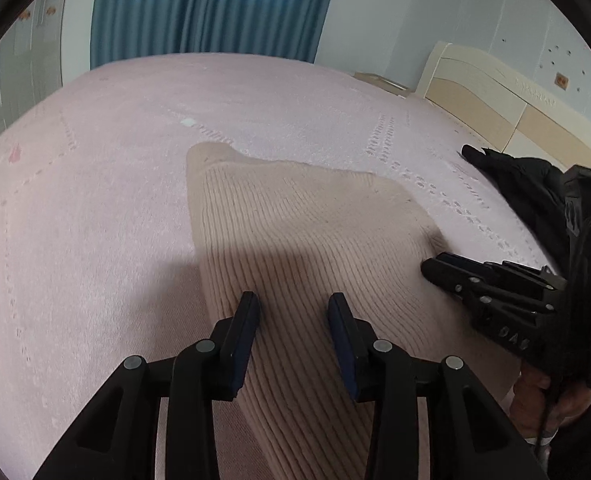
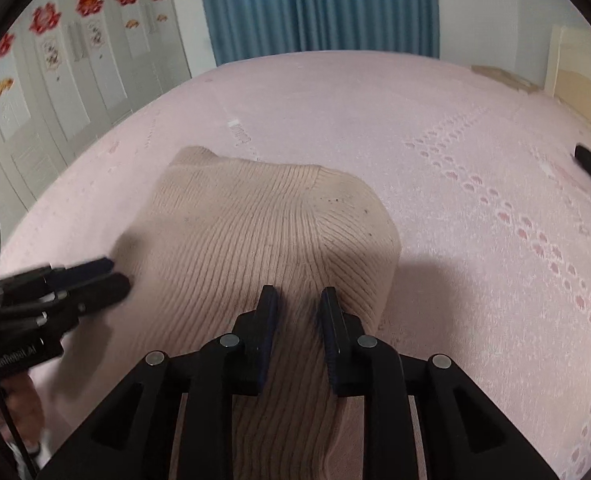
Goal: Fold small clothes
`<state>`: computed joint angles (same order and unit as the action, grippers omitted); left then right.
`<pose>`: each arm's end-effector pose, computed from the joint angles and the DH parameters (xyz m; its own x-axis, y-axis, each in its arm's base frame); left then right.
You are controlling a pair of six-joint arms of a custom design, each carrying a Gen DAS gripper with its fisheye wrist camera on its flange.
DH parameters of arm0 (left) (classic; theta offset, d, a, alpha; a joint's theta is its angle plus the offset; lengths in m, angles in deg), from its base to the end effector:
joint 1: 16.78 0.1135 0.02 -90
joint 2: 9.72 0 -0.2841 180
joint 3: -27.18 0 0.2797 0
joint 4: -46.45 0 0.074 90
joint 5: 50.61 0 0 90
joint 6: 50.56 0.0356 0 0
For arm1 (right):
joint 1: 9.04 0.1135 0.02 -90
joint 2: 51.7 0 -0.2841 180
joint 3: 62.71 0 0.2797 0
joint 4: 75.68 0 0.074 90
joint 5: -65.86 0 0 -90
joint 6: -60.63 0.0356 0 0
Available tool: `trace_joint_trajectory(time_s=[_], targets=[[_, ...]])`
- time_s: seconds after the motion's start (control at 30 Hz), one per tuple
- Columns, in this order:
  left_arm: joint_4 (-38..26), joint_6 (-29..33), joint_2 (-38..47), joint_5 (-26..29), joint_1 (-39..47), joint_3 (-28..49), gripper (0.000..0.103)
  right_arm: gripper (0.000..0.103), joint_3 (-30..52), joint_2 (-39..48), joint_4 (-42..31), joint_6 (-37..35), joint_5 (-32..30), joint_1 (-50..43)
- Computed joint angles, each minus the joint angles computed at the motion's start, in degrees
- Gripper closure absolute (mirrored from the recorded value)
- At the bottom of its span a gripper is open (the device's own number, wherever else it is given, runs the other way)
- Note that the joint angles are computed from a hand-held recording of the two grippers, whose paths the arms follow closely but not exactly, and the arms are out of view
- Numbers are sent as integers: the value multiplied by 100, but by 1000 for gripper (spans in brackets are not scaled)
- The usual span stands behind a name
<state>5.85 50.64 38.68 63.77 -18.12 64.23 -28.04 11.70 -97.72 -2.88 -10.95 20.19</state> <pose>0.1708 -0.0187 0.1871 -0.7187 0.1938 -0.6677 0.4233 0.8838 -0.1992 0.1844 0.0939 0.1489 -0.7609 0.0719 -0.6449 -0.0113 0.9922 0.1239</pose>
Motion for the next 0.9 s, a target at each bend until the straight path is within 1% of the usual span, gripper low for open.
trace_joint_trajectory(time_s=[0.07, 0.1, 0.17, 0.27, 0.4, 0.57, 0.63, 0.7, 0.77, 0.83, 0.9], targets=[[99, -25, -21, -58, -64, -41, 67, 82, -80, -16, 80, -16, 181, 101], [39, 94, -36, 57, 85, -39, 67, 82, -102, -23, 109, -20, 154, 75], [42, 105, -47, 119, 121, -58, 66, 82, -157, -62, 181, -44, -40, -68], [34, 116, -96, 84, 117, -77, 66, 82, -186, -79, 256, -117, -324, -297], [-55, 123, -186, 38, 103, -81, 66, 82, -169, -123, 158, -50, -299, -256], [-236, 268, -262, 166, 268, -70, 66, 82, -264, -336, 100, 31, -437, -312], [-331, 338, -301, 248, 372, -66, 65, 78, -386, -599, 61, -5, -495, -350], [-466, 446, -358, 385, 549, -49, 64, 78, -503, -881, 1, -148, -590, -393], [-699, 583, -374, 580, 811, 10, 60, 78, -545, -1147, -160, -147, -844, -570], [-1030, 822, -266, 1001, 1285, 95, 59, 78, -497, -1253, -351, -118, -953, -672], [-1544, 1322, -53, 1485, 1914, 209, 58, 78, -441, -1306, -501, -98, -840, -572]])
